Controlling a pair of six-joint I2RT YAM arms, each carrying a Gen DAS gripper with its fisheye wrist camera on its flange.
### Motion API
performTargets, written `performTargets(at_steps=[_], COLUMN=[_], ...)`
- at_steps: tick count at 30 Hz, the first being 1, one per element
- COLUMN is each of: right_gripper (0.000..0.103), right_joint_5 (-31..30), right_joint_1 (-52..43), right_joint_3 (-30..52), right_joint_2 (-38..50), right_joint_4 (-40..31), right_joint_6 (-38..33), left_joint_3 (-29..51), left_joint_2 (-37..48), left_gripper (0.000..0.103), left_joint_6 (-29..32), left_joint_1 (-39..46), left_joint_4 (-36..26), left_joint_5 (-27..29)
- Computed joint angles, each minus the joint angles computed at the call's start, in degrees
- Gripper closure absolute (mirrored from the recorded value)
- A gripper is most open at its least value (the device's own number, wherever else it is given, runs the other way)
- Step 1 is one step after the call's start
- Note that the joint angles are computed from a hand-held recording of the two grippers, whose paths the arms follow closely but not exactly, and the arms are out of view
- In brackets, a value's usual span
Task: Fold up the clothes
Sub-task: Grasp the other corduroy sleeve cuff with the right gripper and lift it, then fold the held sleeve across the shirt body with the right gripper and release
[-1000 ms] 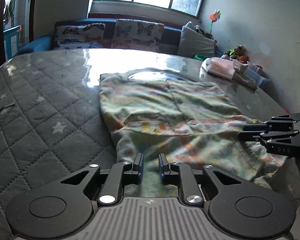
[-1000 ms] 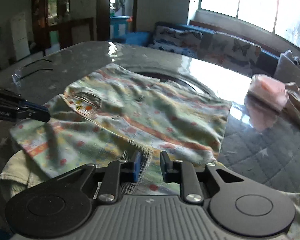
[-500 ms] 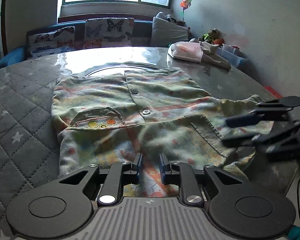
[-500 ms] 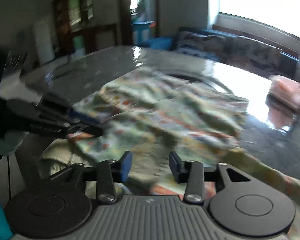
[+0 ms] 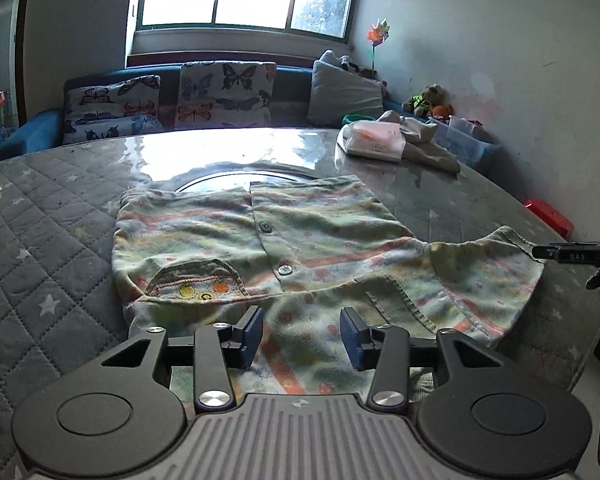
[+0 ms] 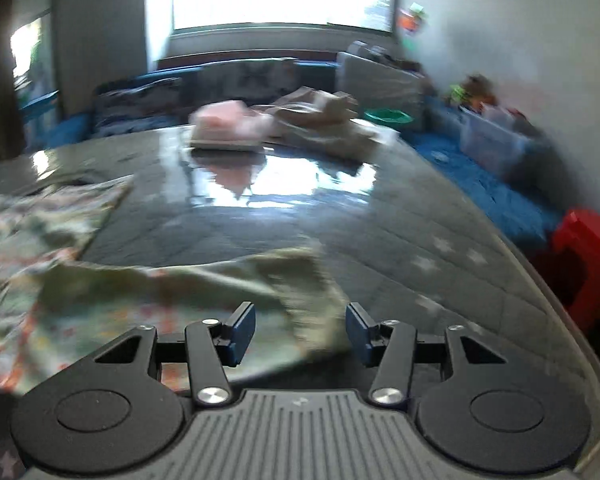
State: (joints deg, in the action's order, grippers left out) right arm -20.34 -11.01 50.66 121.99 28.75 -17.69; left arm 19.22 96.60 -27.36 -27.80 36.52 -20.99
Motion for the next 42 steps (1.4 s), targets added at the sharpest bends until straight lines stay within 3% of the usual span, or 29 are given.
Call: performTargets(at_steps=[10, 14, 16, 18, 23, 31, 42], right_gripper=[0.056, 0.087, 0.092, 0.094, 0.094, 0.095, 0.094], right_joint_5=[-0.1, -1.7, -2.8, -4.5, -15.8, -26.9, -22.6], right_joint_1=[-1.2, -1.2, -1.2, -1.2, -0.6, 9.9, 32.6], right_joint_3=[3.6, 2.9, 2.3, 1.1, -2.3, -2.1, 5.4], right_joint_2=[4.6, 3.9, 2.8, 1.1, -8.0, -20.4, -14.6], right_joint_4=[-0.5, -0.2, -0.3, 0.1, -3.5, -11.7, -16.2], right_joint_6=[4.7, 6.3, 7.0, 7.8, 8.9, 9.7, 9.3], left_joint_3=[0.6, 0.6, 0.4, 0.1, -1.3, -6.3, -16.0], left_joint_2=[-1.3, -1.5, -1.6, -1.9, -3.2, -5.0, -9.0], left_gripper=[0.050, 0.049, 0.049, 0.049, 0.046, 0.044, 0.041], left_joint_6=[-1.5, -1.9, -2.1, -2.3, -2.6, -4.4, -8.5], left_joint_1=[-1.8, -2.2, -2.2, -2.1, -1.9, -1.7, 0.5], left_joint_4=[-3.2, -3.7, -3.5, -3.5, -2.6, 2.8, 10.6], left_joint_5=[-1.9, -2.3, -2.4, -2.6, -3.3, -4.2, -5.4])
